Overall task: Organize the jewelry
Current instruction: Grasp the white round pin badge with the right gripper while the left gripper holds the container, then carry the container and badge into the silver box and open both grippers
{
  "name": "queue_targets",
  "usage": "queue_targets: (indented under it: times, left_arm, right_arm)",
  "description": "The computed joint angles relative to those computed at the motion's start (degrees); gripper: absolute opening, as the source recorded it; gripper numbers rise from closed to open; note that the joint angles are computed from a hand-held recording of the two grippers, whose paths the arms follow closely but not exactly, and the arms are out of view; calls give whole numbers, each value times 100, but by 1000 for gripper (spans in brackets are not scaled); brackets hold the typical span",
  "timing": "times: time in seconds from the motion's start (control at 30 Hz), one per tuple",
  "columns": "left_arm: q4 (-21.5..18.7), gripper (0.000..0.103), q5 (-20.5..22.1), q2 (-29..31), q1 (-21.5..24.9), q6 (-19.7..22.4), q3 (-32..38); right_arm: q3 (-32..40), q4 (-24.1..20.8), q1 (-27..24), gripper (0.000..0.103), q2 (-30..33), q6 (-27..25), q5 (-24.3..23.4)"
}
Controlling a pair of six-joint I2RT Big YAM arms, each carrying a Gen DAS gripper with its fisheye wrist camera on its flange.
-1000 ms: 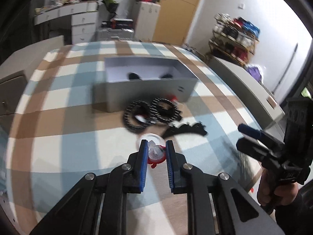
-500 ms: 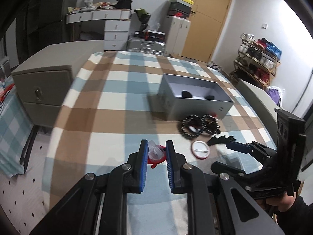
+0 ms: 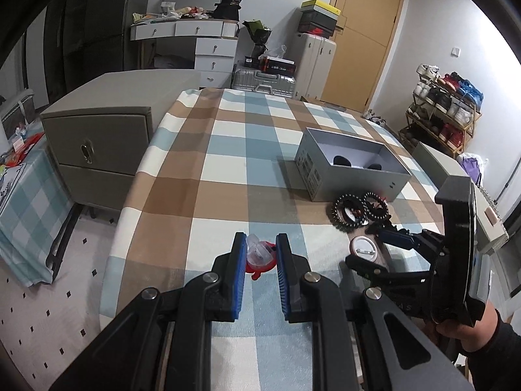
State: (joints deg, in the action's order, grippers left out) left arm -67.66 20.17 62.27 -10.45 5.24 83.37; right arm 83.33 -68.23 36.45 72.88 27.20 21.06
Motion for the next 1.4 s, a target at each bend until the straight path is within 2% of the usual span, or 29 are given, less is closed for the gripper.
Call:
queue_targets:
  times: [0.13,0.23,0.47,0.57,0.9,1.13,1.4]
  left_arm:
    - [-78,12,-140,-54,-8,-11,37]
    - [-105,12,-53,-45,18,-17,66]
    - [-93,12,-84,-47,-4,-23,78]
    - [-111,12,-89,-35,-43,-35,98]
    - [-147,12,-108,316,-451,-143,512]
    - [-127,12,-195,713,-939,-184,921]
    - [-205,12,-155,1220,-1358,-57,1472]
  right_arm:
    - [-79,159,70,55,-61,-228,-39]
    - [-149,268,80,42,-130,-306,-131]
    - [-379,601,-59,41,-372,-168,-634]
    - [-608,933,-109,41,-633,-52,-882]
    - [-958,1595,-242,41,-1299,90,-1069]
    - [-905,1719,-590,41,-1528,-35,-1123]
    - [-798,1782,-1205,41,-1612,-284,-1452]
